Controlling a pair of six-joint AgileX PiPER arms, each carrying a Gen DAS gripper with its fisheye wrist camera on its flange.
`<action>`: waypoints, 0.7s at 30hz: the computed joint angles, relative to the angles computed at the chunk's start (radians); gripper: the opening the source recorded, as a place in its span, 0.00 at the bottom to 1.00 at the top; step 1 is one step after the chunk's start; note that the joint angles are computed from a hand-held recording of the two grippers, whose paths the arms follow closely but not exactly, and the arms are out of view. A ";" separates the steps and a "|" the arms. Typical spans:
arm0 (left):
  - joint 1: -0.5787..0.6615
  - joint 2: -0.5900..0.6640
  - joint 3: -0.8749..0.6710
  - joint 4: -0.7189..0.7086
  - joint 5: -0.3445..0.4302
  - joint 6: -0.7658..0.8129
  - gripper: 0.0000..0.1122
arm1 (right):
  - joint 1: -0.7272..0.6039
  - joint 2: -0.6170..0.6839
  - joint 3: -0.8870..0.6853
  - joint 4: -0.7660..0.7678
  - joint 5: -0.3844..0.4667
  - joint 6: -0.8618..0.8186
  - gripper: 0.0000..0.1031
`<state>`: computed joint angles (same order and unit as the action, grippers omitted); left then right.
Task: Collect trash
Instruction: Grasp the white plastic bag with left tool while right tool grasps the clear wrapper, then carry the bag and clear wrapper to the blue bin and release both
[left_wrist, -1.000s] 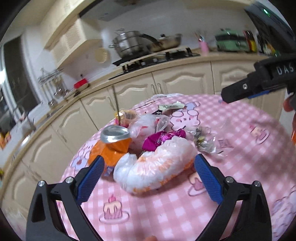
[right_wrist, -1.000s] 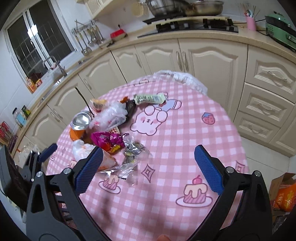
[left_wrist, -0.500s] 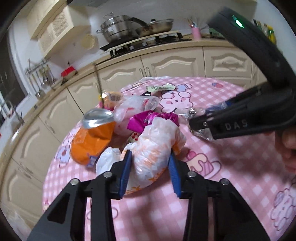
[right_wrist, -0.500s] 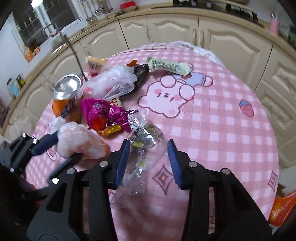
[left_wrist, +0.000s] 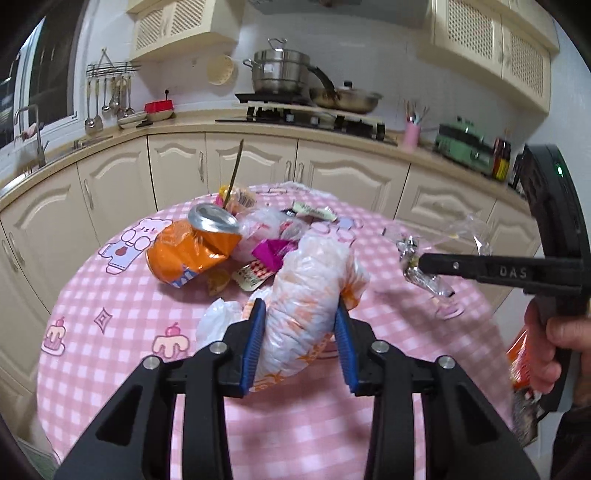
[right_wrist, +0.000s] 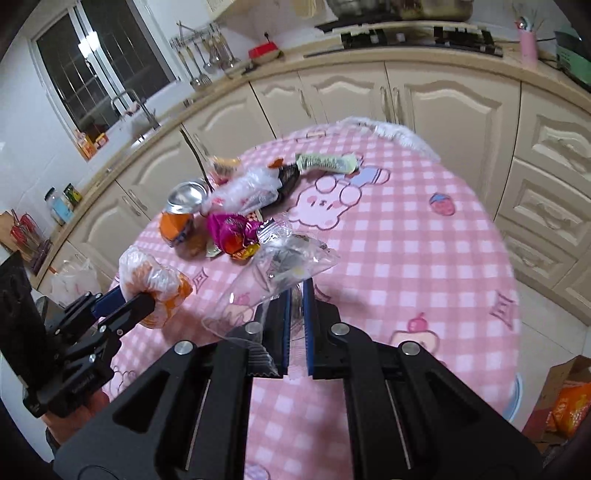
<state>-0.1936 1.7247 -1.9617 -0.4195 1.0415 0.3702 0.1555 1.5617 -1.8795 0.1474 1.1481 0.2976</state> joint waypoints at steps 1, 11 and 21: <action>-0.005 -0.007 -0.001 -0.002 0.000 -0.008 0.31 | -0.008 -0.009 0.004 -0.003 -0.001 -0.006 0.06; -0.107 -0.037 -0.052 0.022 0.006 -0.114 0.31 | -0.132 -0.126 0.075 0.085 -0.019 -0.072 0.06; -0.323 0.012 -0.192 0.047 0.030 -0.252 0.31 | -0.594 -0.336 0.219 0.344 0.061 -0.320 0.06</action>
